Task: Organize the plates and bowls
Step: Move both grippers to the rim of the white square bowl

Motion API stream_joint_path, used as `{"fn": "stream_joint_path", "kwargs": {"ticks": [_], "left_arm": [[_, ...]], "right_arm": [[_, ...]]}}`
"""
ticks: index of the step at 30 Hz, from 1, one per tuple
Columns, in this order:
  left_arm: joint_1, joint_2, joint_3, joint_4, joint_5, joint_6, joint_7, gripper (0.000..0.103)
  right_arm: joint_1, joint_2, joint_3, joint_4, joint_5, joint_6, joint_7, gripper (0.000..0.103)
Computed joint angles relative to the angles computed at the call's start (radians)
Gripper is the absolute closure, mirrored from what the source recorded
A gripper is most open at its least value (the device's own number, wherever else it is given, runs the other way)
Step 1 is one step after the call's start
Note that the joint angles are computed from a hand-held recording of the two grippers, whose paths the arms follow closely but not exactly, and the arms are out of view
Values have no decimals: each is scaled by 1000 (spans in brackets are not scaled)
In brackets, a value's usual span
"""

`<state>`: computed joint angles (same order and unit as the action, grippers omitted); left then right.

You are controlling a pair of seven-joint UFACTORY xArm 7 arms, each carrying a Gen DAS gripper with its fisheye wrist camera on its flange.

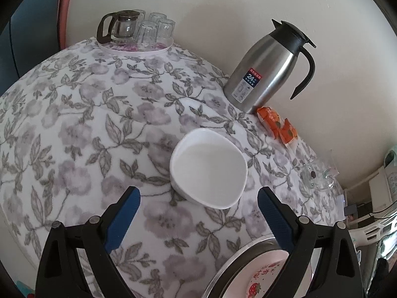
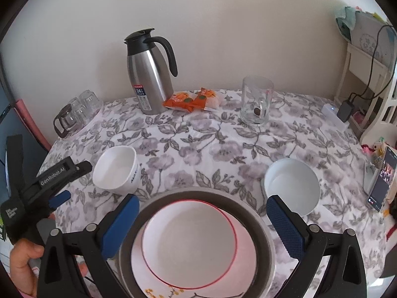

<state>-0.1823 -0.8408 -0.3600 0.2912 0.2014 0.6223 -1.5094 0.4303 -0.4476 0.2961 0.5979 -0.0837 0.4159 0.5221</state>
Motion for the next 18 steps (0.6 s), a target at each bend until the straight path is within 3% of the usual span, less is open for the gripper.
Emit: {"fn": "stream_joint_path", "kwargs": {"ticks": [8, 18], "left_arm": [[10, 12, 50, -20, -12, -31, 67, 7], [50, 16, 118, -72, -67, -65, 122, 7]], "right_arm": [[-2, 119, 40, 117, -41, 17, 38, 0], [45, 311, 18, 259, -64, 8, 59, 0]]}}
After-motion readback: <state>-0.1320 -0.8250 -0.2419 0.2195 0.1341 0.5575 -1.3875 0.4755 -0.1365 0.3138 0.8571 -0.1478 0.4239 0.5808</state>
